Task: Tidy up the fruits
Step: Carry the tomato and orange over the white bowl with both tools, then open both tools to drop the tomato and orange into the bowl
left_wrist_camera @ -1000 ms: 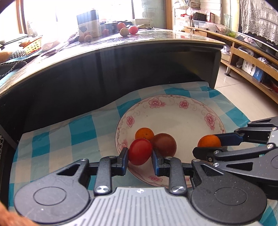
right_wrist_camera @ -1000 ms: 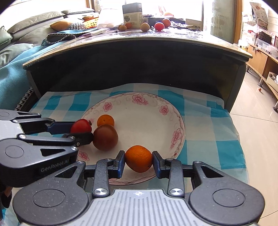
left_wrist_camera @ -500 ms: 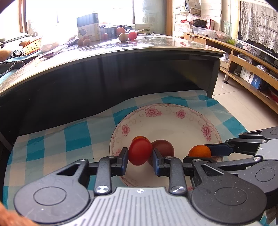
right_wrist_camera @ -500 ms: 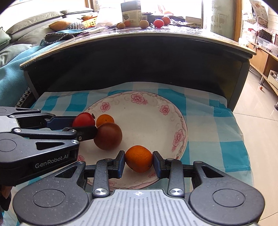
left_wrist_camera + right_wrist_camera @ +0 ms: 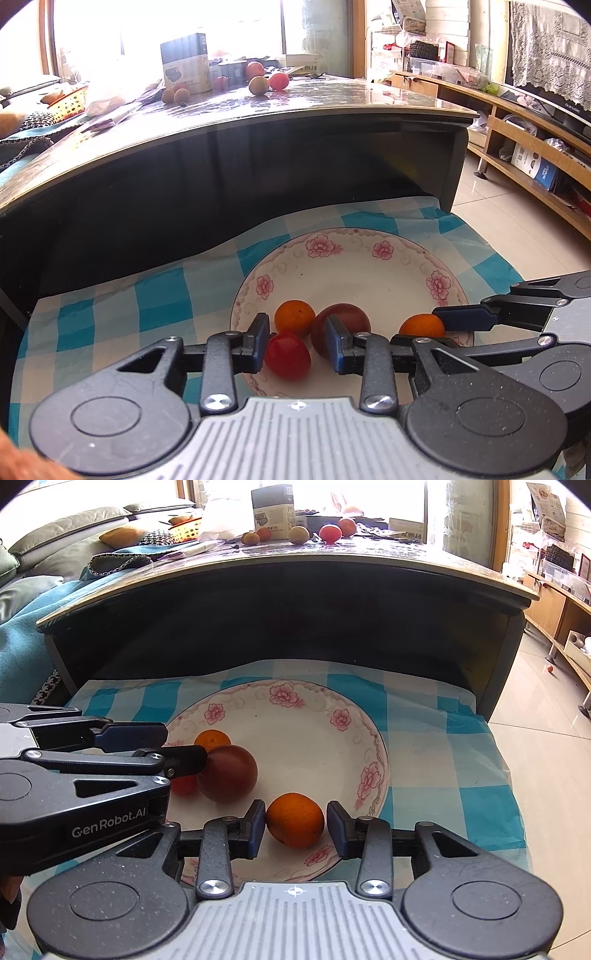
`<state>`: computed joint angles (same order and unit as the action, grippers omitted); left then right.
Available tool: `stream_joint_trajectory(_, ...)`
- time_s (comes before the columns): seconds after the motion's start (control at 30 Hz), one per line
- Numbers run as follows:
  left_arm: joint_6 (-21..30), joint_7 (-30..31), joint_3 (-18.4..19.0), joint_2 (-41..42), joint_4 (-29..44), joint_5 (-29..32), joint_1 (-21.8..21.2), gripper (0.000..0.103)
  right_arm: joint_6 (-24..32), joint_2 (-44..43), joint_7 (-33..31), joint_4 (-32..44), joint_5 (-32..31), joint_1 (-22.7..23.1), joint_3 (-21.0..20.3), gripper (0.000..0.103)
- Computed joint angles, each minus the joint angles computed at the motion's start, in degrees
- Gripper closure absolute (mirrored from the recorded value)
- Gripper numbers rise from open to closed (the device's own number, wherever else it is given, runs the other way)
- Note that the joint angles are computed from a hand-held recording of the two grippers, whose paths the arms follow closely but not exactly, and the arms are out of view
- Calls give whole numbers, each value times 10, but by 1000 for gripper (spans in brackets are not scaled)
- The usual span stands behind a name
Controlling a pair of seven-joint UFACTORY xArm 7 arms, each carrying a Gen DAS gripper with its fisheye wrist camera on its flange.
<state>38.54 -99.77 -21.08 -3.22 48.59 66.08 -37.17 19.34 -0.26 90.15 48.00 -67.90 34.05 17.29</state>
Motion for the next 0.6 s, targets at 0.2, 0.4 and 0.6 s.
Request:
stream_joint_trajectory(0.2,6,0,-1,-4,-1,-7,-1,60,4,-3,1,-1,0,0,1,66)
stream_joint_trajectory(0.4,14,6,-5,-14,-3,-15,1,59,10,-9,7,-1,-4,0,5,58)
stream_joint_trajectory(0.6,22,10,-11,-23,-5,-20,3,58,18,-15,9,-1,-7,-1,10,56)
